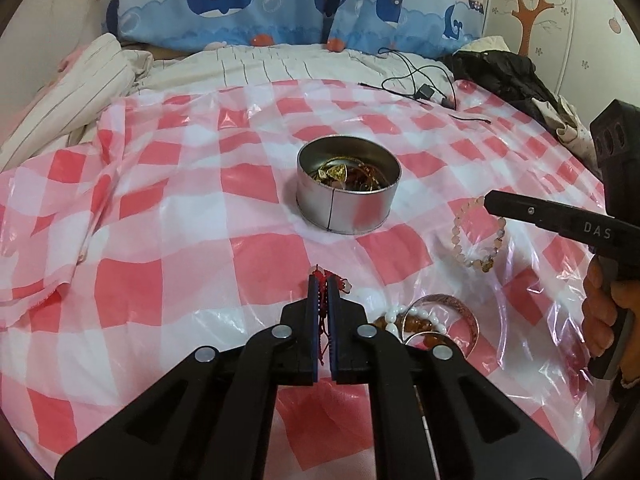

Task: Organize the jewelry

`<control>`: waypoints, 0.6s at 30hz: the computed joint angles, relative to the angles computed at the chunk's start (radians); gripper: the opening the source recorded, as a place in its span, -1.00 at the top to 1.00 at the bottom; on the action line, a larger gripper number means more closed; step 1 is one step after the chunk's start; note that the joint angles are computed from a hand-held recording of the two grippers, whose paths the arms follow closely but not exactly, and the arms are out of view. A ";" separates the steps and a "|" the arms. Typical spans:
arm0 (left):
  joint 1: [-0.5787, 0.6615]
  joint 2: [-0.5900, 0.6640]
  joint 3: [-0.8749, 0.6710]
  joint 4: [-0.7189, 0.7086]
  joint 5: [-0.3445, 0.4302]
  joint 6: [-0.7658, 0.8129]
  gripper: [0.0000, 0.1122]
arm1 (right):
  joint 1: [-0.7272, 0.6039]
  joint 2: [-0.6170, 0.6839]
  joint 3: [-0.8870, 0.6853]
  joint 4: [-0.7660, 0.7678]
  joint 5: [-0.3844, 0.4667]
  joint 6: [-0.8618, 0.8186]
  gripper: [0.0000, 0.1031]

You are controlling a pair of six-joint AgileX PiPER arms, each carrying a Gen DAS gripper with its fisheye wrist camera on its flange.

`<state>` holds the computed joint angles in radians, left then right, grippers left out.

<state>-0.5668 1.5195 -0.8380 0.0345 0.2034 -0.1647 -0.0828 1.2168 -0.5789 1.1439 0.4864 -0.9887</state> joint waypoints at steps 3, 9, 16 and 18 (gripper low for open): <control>-0.007 0.002 -0.003 0.092 0.005 -0.089 0.93 | -0.004 0.006 -0.001 0.011 0.007 -0.009 0.84; -0.021 0.002 -0.004 0.259 0.014 -0.248 0.93 | -0.039 0.018 0.009 0.091 0.044 -0.086 0.84; -0.036 -0.002 -0.003 0.382 0.025 -0.364 0.93 | -0.039 0.024 0.010 0.094 0.047 -0.089 0.84; -0.037 -0.003 -0.003 0.381 0.026 -0.365 0.93 | -0.040 0.024 0.010 0.094 0.049 -0.091 0.84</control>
